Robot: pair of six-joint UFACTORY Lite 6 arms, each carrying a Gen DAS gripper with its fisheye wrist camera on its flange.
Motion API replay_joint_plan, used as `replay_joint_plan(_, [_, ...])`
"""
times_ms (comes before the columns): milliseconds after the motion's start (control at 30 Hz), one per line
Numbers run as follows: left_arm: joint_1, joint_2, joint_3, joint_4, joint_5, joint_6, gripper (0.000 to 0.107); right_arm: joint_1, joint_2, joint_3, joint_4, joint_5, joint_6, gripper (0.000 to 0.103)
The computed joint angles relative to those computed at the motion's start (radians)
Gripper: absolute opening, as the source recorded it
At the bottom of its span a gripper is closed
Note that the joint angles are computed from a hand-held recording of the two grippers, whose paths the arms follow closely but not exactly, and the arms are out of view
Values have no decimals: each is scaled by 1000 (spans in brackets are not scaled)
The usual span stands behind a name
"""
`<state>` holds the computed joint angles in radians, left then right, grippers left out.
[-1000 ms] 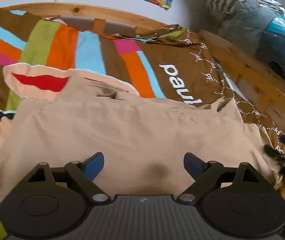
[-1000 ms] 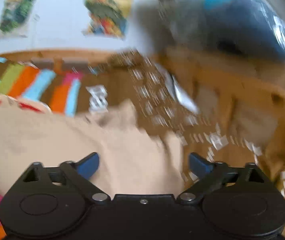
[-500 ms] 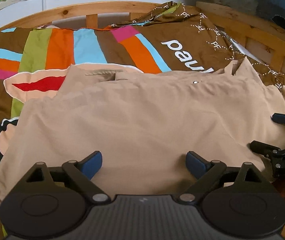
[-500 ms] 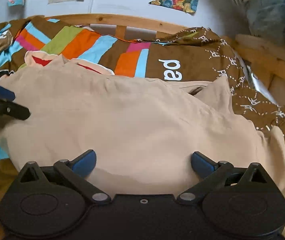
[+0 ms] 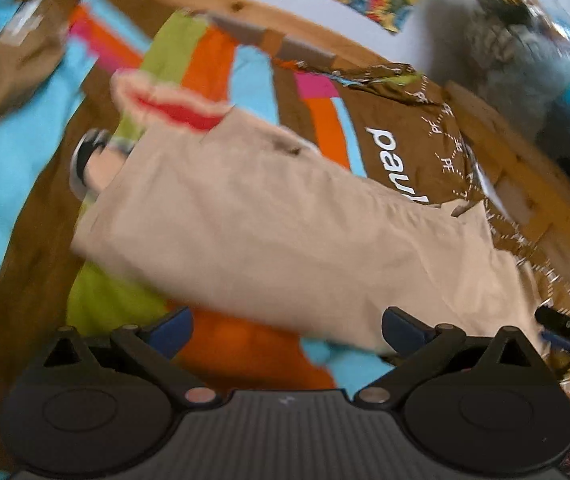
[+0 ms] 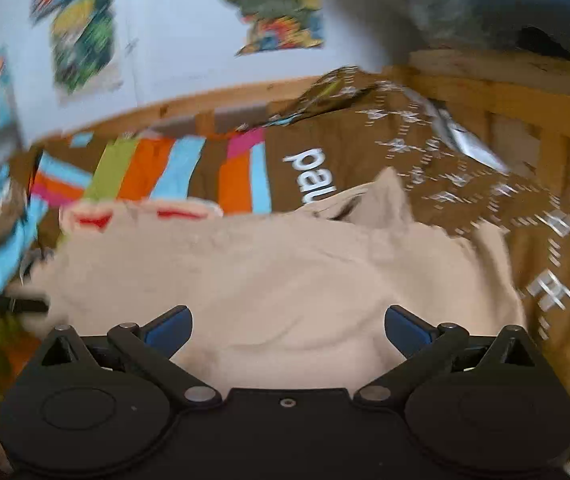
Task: Fold large clothes
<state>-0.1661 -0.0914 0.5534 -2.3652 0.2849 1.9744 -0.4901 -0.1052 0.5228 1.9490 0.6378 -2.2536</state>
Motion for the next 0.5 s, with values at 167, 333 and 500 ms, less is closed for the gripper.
replay_joint_plan(167, [123, 101, 66, 133, 65, -157, 99, -165, 29, 0, -299, 115, 523, 102])
replay_joint_plan(333, [187, 284, 204, 131, 59, -304, 85, -213, 193, 109, -445, 144, 832, 95])
replay_joint_plan(500, [185, 349, 264, 21, 11, -237, 59, -211, 253, 132, -273, 100, 756, 78])
